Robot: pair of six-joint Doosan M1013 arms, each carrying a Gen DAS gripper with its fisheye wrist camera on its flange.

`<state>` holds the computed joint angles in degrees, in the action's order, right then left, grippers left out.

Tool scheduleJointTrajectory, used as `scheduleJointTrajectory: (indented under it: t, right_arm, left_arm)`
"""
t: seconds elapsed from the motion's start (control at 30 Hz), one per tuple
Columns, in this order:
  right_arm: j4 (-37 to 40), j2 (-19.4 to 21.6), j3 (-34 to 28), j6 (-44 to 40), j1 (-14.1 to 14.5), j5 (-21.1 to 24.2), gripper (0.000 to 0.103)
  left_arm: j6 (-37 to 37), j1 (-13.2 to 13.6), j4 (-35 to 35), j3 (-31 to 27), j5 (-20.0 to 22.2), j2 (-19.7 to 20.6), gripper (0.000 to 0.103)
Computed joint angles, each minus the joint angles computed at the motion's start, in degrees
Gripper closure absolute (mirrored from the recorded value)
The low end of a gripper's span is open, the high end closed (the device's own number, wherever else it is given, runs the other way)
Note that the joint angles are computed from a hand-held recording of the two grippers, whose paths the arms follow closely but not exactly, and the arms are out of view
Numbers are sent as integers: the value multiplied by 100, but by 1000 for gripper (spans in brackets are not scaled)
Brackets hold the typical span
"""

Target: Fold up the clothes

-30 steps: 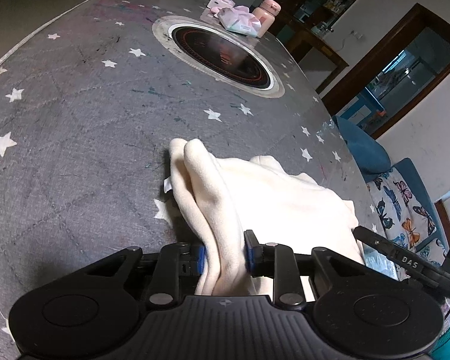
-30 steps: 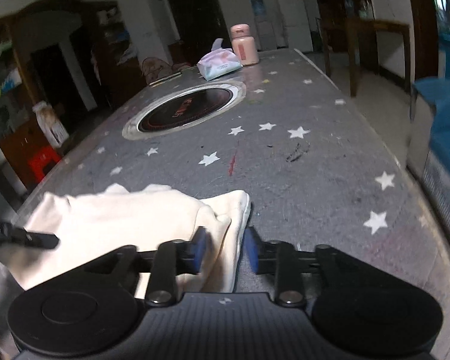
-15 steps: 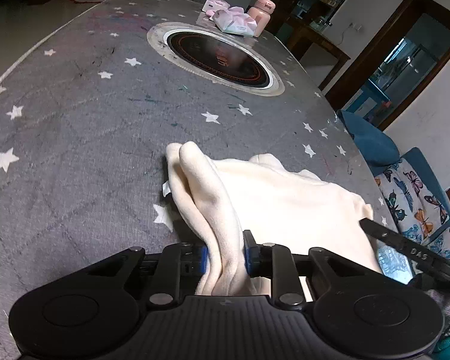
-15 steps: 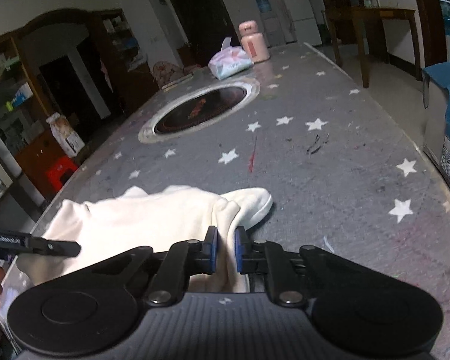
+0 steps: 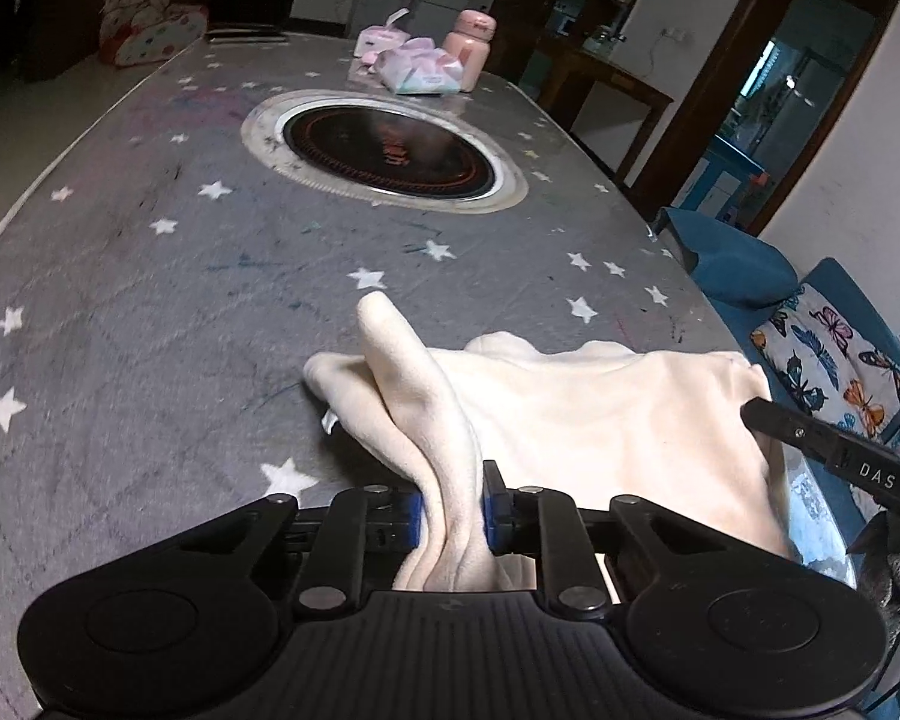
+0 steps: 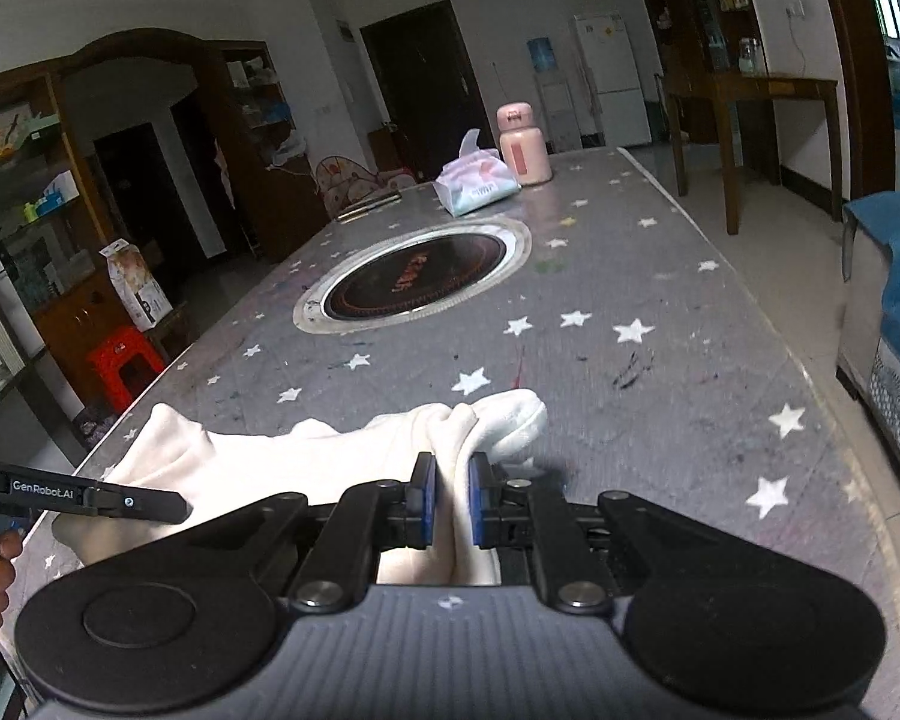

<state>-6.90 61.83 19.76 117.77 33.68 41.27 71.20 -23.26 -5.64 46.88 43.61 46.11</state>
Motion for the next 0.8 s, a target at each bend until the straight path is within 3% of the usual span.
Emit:
scheduleJointTrajectory:
  t: [0.37,0.8]
  right_arm:
    - [-490,-226,310,236,8,-312,93]
    - [-1045,-155,-6,428,-39,-155,93]
  left_arm:
    - [244,-104,96,-492,83,207,84]
    - [351,-207,239,-1763,703,818,84]
